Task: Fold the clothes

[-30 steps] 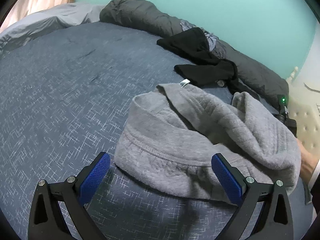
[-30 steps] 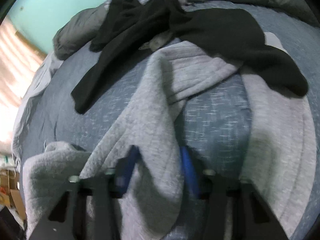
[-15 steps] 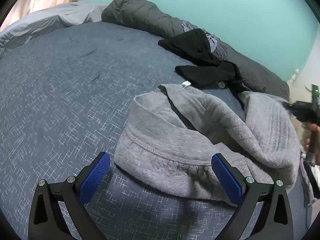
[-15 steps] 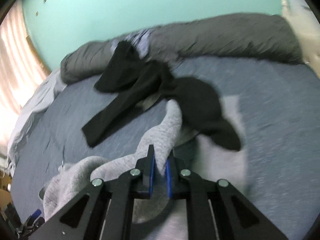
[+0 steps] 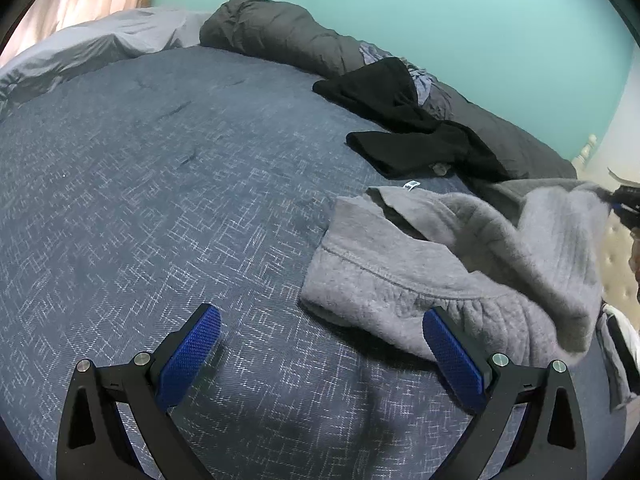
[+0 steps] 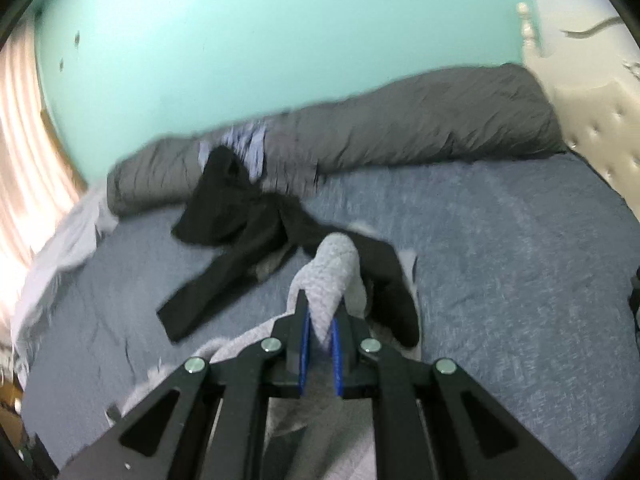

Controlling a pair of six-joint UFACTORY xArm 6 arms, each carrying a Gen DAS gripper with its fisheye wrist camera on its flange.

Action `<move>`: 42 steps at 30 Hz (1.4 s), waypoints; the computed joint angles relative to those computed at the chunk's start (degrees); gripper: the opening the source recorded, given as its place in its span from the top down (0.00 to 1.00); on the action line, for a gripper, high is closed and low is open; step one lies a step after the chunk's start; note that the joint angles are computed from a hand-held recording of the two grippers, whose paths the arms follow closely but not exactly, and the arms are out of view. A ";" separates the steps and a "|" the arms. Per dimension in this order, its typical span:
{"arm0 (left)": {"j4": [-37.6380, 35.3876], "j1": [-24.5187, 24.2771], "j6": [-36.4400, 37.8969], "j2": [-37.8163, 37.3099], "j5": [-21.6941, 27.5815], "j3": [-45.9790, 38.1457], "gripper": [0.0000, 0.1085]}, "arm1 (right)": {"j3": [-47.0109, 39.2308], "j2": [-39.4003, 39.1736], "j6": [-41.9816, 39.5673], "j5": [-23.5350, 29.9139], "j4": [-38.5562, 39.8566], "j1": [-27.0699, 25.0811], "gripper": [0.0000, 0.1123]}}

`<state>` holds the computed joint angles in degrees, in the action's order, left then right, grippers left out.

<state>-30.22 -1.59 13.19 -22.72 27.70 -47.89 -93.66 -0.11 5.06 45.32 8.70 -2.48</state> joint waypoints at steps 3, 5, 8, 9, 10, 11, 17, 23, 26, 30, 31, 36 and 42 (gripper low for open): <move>0.09 -0.28 -0.11 -0.06 -0.13 0.13 0.05 | 2.11 0.37 -0.51 1.55 0.96 0.38 0.92; 0.17 -0.49 0.13 -0.14 -0.21 0.30 0.05 | 4.43 0.31 -0.85 1.66 1.94 0.38 0.92; 0.31 -0.80 0.03 -0.19 -0.34 0.46 0.05 | 9.52 -0.51 -1.03 -0.15 3.56 -0.58 0.91; 0.35 -0.89 -0.14 -0.15 -0.49 0.43 0.05 | 11.06 -0.68 -0.07 -0.53 3.48 -1.17 0.90; 0.43 -1.00 -0.28 -0.12 -0.70 0.43 0.05 | 12.49 -0.94 0.01 -0.75 4.57 -1.84 0.89; 0.38 -1.08 -0.23 0.05 -0.83 0.33 0.05 | 13.84 -1.22 -0.25 -0.87 6.09 -2.54 0.89; 0.90 -2.13 -0.84 0.84 -1.03 0.01 0.05 | 21.25 -3.77 -3.56 -5.84 10.66 -5.41 0.70; 2.11 -2.94 -1.81 0.96 -1.59 0.07 0.05 | 30.00 -8.71 -8.44 -11.56 21.35 -9.55 0.62; 2.49 -3.02 -2.18 0.77 -1.99 0.25 0.05 | 31.16 -8.94 -7.21 -11.53 21.51 -10.72 0.62; 2.36 -3.00 -2.25 0.86 -1.94 0.21 0.05 | 35.01 -11.33 -0.88 -19.28 18.96 -10.84 0.62; 2.30 -3.00 -2.22 0.88 -1.92 0.21 0.05 | 35.25 -11.40 0.11 -19.48 18.83 -11.16 0.62; 1.73 -3.03 -1.92 0.94 -1.66 0.09 0.05 | 32.34 -8.59 1.30 -13.71 12.51 -10.76 0.62; 1.02 -3.06 -1.56 1.02 -1.33 -0.05 0.05 | 29.91 -4.94 0.71 -11.16 10.74 -7.93 0.62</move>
<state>-29.20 -4.65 11.63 -21.71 26.37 -47.94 -63.74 -5.04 5.77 34.16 19.45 -10.41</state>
